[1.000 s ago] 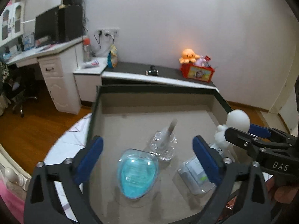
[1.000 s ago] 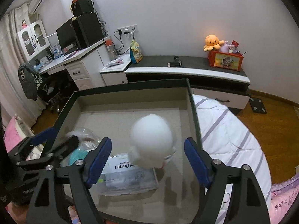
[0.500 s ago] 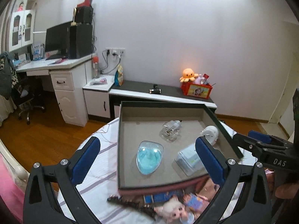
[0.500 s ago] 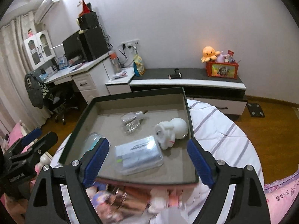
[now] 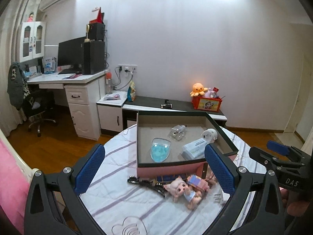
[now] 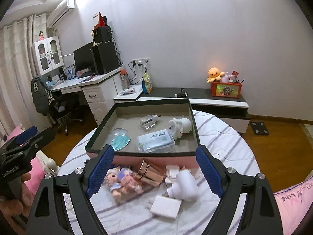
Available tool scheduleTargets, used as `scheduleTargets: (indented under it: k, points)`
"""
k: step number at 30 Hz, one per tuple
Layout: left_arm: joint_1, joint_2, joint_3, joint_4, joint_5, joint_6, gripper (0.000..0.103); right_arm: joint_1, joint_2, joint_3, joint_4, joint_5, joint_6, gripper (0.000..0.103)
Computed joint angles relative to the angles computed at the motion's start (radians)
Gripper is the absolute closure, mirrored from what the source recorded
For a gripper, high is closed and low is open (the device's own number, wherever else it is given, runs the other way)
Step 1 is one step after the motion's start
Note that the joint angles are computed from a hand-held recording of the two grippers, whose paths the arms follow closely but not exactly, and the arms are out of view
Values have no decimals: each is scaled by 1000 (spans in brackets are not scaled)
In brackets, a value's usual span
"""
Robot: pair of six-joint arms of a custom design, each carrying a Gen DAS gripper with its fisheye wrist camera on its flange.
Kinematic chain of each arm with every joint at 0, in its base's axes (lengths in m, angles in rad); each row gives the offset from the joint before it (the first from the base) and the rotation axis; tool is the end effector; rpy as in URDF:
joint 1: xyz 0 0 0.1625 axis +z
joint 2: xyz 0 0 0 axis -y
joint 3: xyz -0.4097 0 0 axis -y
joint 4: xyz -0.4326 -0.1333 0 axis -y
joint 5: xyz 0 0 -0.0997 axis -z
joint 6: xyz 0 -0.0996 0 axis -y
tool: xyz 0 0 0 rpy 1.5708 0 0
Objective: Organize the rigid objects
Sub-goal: 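Lift both held items into the pink box and release them, then move both tools back toward the doll and white charger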
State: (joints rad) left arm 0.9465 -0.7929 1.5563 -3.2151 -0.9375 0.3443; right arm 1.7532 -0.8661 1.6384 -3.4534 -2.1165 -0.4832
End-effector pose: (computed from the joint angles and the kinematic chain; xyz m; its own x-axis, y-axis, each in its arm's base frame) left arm -0.2681 -0.7010 0.1811 -0.7412 0.2692 -0.6149 0.6610 0.4521 -0.5989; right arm 0.2065 -0.6695 0.2242 -0.7816 0.0646 0.6205 -0.5011 0.5274 -0.6861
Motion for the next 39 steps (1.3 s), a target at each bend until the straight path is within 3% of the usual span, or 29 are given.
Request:
scheduleTargets:
  k: [12,39]
  points:
    - [-7,-73,164,-76,-12,-65,0,11,-27,118,-164,-51,-3,16]
    - [15,-34,151,35,-16,-93,0,-27,-28,147,-105,-65,36,16]
